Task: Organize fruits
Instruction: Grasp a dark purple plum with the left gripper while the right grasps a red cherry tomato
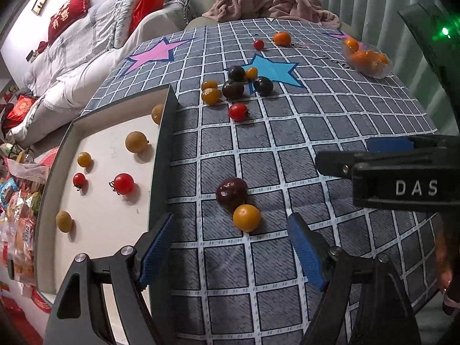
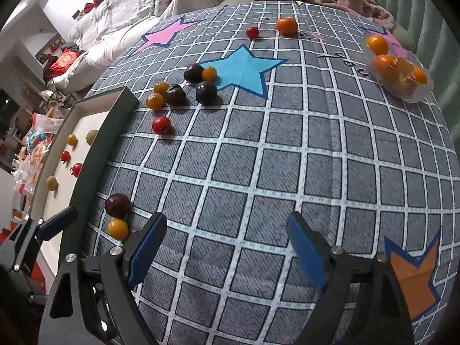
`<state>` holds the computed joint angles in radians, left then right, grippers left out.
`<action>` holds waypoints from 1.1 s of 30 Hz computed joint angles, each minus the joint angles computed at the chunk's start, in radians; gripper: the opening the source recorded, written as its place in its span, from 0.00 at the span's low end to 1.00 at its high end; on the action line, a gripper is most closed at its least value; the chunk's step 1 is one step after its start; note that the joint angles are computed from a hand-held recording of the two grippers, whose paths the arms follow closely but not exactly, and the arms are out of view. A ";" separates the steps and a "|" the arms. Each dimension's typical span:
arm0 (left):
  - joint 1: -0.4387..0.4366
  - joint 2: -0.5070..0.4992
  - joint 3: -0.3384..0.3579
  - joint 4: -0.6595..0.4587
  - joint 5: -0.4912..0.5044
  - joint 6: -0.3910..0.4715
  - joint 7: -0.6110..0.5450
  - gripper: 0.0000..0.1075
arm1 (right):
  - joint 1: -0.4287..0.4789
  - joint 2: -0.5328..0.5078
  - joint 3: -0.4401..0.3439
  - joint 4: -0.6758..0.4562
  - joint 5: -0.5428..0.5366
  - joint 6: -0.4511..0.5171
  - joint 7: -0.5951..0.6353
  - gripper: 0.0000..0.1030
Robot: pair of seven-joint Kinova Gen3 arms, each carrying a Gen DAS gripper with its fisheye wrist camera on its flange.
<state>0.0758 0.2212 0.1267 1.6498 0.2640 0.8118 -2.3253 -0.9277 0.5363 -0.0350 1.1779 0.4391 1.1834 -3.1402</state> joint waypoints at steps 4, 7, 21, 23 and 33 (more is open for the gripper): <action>0.010 0.018 -0.002 -0.011 -0.018 0.005 0.021 0.74 | 0.021 0.021 -0.002 -0.028 -0.004 -0.013 0.045 0.85; 0.011 0.026 0.004 -0.008 -0.017 -0.003 0.015 0.74 | 0.036 0.049 0.000 -0.067 -0.012 -0.016 0.101 0.85; 0.008 0.079 0.011 -0.037 -0.025 -0.048 0.023 0.74 | 0.050 0.124 0.048 -0.179 -0.049 0.004 0.244 0.85; 0.008 0.089 0.014 -0.056 -0.028 -0.033 0.027 0.74 | 0.043 0.110 0.052 -0.151 -0.043 -0.004 0.230 0.85; -0.013 0.110 0.020 -0.095 0.018 0.059 0.027 0.74 | 0.038 0.073 0.039 -0.085 -0.021 -0.036 0.188 0.85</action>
